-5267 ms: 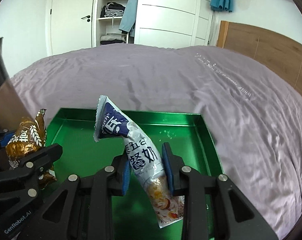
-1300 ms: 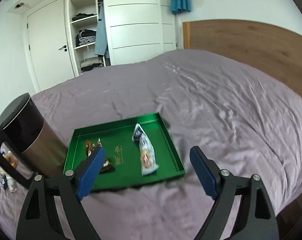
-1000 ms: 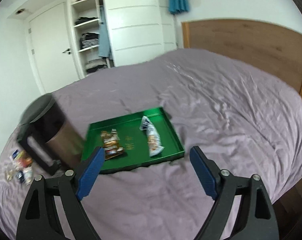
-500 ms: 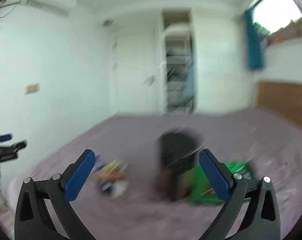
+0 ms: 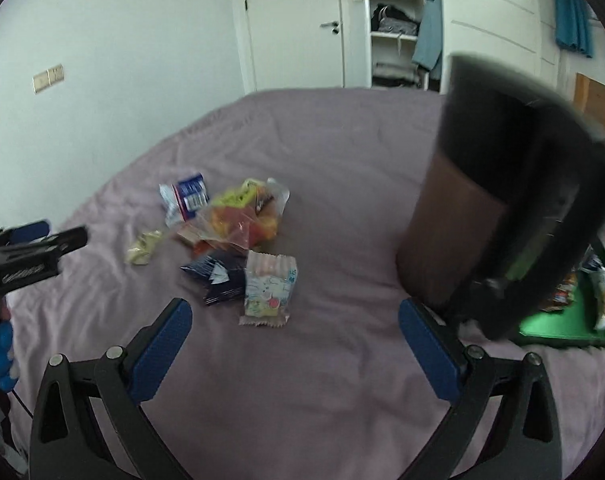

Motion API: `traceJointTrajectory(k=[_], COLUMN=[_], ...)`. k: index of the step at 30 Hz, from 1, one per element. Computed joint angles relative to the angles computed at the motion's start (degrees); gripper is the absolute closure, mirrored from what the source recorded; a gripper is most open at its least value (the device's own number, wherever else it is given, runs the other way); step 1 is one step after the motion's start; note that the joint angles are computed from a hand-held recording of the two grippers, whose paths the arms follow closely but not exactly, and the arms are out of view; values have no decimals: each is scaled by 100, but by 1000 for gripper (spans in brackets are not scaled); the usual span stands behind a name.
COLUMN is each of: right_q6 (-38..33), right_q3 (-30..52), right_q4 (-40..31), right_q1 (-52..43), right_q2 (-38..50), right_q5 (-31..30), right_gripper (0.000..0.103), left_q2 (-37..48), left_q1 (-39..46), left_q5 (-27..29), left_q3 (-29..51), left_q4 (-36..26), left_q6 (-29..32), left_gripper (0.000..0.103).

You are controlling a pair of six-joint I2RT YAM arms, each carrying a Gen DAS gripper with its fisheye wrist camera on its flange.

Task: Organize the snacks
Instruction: 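Grasp the beige wrapped cake with the left gripper while the right grasps the pastel candy packet, then carry the beige cake and pastel candy packet over the green tray with both grippers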

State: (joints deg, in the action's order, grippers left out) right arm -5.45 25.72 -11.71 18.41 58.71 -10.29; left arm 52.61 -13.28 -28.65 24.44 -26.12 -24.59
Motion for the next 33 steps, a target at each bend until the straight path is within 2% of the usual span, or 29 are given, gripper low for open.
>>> traceJointTrajectory(k=[2,5,7,11,12,14,16,18,20,25,28,33], right_q6=[-5,-38,-15,-30,-28,-47,-130,-178,-210,-186,-171,-154], right_q3=[125,465,755,1274,1383,1708,1985,2127,2295,2591,2689,2762], right_q4=[409,582,486,141,48,-200,-452,-622,-824,-1187,-1384,-1721], right_q1=[133,262,315,469,478,463,434,369,338,381,397,438], right_q2=[697,1625,2165,2870,2990,3303,3547,3628,3720,3824,3785,3502], right_q5=[95,135,121,153,135,60,-7,-143,-214,-238,-242,-265], right_gripper=[0,0,5,7,12,58,82,92,100,103,103,103], left_q2=[1037,1982,2366,2845,2957,3155,3380,3557,3680,3704,3618,3186], left_q1=[377,841,1066,1396,1457,1569,1616,1652,1660,1716,1905,1800], left_q5=[267,660,863,1211,1275,1443,1539,1688,1765,1908,2008,1865], left_q3=[37,278,442,703,772,931,1123,1278,1369,1422,1536,1694], left_q4=[952,1440,1460,1267,1225,1116,1031,951,910,895,686,142], left_q6=[166,335,440,592,602,644,724,796,840,927,1078,1130], left_gripper=[28,28,28,28,29,35,46,66,74,76,78,78])
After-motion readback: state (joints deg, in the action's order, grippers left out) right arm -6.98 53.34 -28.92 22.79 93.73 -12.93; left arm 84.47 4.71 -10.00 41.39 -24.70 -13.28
